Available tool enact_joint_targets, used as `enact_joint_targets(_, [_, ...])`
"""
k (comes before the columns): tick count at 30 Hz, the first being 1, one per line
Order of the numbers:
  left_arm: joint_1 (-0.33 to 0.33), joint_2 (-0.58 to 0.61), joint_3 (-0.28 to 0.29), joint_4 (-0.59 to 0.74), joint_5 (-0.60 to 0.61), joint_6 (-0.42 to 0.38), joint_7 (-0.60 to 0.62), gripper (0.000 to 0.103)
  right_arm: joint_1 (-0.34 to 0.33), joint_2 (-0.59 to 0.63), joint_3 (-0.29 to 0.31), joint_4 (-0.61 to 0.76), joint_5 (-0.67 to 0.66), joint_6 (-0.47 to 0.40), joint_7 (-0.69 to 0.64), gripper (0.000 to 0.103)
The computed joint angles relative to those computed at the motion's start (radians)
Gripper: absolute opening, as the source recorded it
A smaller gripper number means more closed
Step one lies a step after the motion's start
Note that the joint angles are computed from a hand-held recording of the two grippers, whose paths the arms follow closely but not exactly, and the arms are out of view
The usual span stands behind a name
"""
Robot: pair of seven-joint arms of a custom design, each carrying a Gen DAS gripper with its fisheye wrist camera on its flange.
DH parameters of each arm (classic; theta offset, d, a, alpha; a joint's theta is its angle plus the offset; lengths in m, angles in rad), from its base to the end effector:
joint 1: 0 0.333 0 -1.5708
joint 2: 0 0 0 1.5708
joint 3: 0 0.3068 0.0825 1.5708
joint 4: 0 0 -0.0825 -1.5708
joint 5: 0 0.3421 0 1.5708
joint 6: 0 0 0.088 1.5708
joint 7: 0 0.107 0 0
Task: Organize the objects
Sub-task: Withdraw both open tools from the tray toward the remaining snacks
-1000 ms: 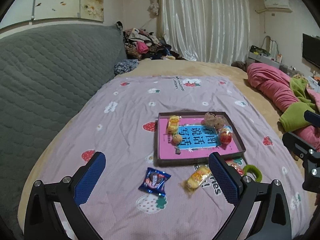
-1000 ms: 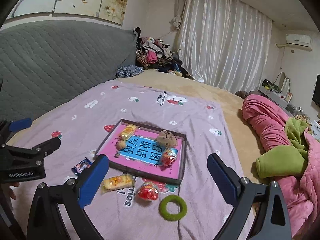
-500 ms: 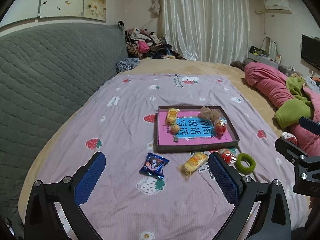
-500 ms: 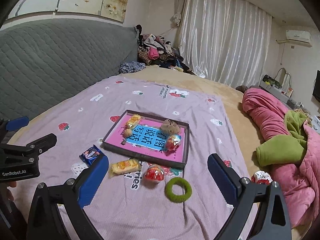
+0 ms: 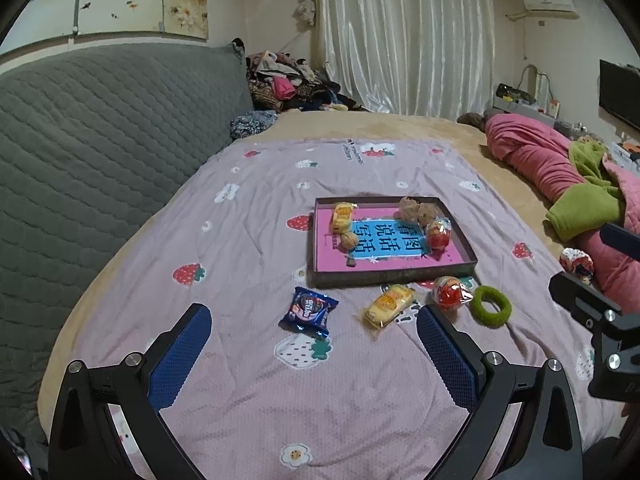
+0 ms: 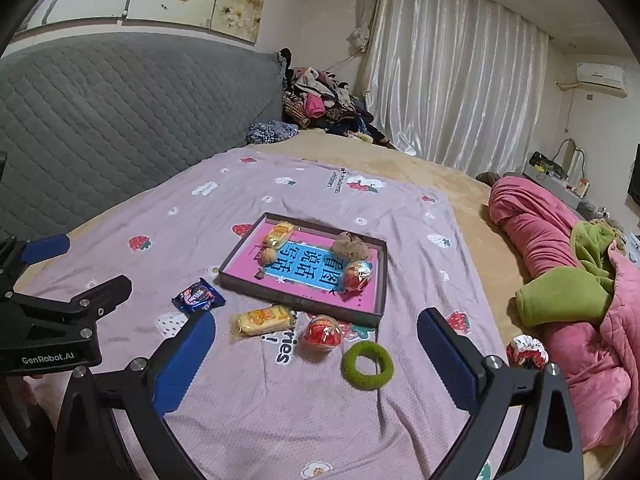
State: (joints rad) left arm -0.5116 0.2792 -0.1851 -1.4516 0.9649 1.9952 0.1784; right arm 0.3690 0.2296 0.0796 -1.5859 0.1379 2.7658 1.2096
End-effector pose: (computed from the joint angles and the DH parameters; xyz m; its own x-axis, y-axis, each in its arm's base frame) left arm 0.5266 -0.3528 0.5779 0.4160 -0.9088 -0.0329 -0.5692 -0.2320 -0.7888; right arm 0.5820 0.2664 0.6194 0.5773 -0.8041 0.1422 -0.4057 -0.4336 -0.8046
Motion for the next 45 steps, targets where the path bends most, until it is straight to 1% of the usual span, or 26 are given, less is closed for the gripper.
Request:
enact_joint_targets(4, [0.002, -0.008, -0.001, -0.025, -0.004, 0.008, -0.017, 0.103, -0.005, -0.006, 0.013, -0.029, 0.03, 0.012, -0.015, 0.102])
enact_joint_targets(7, [0.01, -0.016, -0.004, -0.049, -0.011, 0.025, -0.031, 0.103, 0.001, -0.007, 0.011, -0.048, 0.028, 0.013, -0.013, 0.102])
enact_joint_targets(9, [0.015, -0.019, -0.006, -0.061, -0.016, 0.03, -0.034, 0.103, 0.003, -0.012, 0.008, -0.07, 0.026, 0.029, -0.011, 0.102])
enact_joint_targets(12, [0.02, -0.021, -0.009, -0.075, -0.023, 0.027, -0.035, 0.103, -0.009, -0.022, 0.019, -0.104, 0.059, 0.043, -0.037, 0.102])
enact_joint_targets(14, [0.026, -0.031, -0.01, -0.1, -0.026, 0.044, -0.048, 0.103, -0.015, -0.027, 0.022, -0.122, 0.079, 0.047, -0.049, 0.102])
enact_joint_targets(17, [0.032, -0.03, -0.014, -0.117, -0.035, 0.047, -0.044, 0.103, -0.019, -0.029, 0.019, -0.135, 0.091, 0.037, -0.052, 0.102])
enact_joint_targets(20, [0.036, -0.032, -0.015, -0.137, -0.036, 0.057, -0.053, 0.103, -0.012, -0.034, 0.009, -0.16, 0.069, 0.057, -0.04, 0.102])
enact_joint_targets(22, [0.043, -0.035, -0.015, -0.156, -0.041, 0.084, -0.068, 0.103, -0.016, -0.031, 0.013, -0.164, 0.077, 0.055, -0.047, 0.102])
enact_joint_targets(24, [0.046, -0.03, -0.017, -0.158, -0.05, 0.091, -0.063, 0.103, -0.02, -0.023, 0.019, -0.159, 0.09, 0.045, -0.058, 0.102])
enact_joint_targets(38, [0.051, -0.004, -0.007, -0.166, -0.059, 0.14, -0.066, 0.103, -0.008, 0.015, 0.014, -0.142, 0.073, 0.048, -0.045, 0.102])
enact_joint_targets(45, [0.062, 0.01, 0.002, -0.178, -0.08, 0.174, -0.057, 0.103, 0.002, 0.05, -0.003, -0.11, 0.041, 0.032, -0.02, 0.102])
